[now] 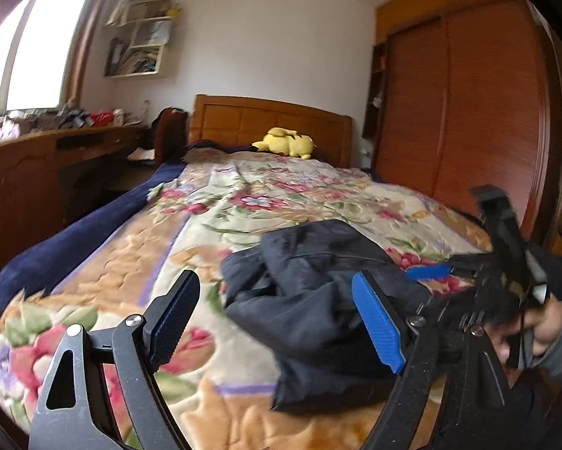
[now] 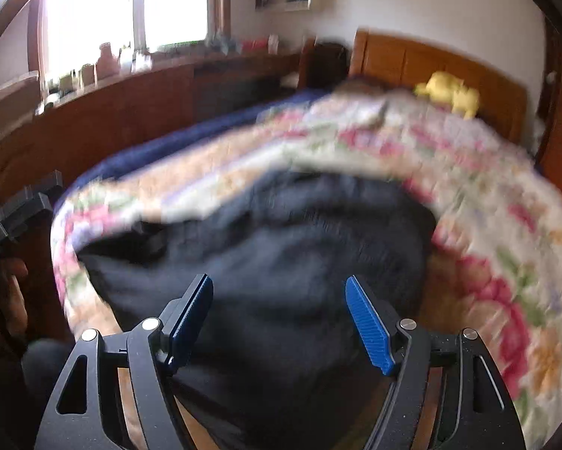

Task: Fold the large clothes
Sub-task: 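Grasp the folded jacket bundle with the left gripper beside the right gripper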

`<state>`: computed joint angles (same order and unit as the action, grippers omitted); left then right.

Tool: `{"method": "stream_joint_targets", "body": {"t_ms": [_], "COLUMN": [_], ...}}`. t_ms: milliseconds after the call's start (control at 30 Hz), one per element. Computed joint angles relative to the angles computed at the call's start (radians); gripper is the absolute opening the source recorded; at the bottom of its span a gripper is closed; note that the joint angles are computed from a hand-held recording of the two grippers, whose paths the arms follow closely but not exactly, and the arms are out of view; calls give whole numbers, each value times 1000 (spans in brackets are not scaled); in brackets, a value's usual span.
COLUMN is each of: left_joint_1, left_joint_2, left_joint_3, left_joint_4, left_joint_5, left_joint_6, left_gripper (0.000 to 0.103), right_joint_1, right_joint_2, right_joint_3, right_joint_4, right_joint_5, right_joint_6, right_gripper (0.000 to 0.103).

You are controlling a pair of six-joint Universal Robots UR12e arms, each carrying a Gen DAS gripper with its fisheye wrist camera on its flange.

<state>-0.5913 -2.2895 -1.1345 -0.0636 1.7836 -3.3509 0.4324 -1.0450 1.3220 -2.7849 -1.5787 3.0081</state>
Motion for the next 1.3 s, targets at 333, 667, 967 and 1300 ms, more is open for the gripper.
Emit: {"method": "stream_joint_targets", "body": {"t_ms": [333,667,967,1300], "left_joint_1": [1,7,8,17], "left_joint_2": [-43,-39,-23,-25], "left_joint_3": [64,41,-7,-6], "left_joint_4": [-256,-301,-271,-252], "left_joint_5": [-38,-100,-142,-233], "left_joint_6": [-13,-91,-173,-172], "left_gripper": [84,84,84,64], "right_joint_1": [-37,-71,-84,-108], "right_joint_2": [-34,84,234,269], "right_joint_3": [70,-115,-364,-429], "right_joint_4": [-80,4,171,271], "right_joint_5": [7,-69,-50,44], "right_joint_6": [16,56,114,152], "right_gripper": [78,85,91,100]}}
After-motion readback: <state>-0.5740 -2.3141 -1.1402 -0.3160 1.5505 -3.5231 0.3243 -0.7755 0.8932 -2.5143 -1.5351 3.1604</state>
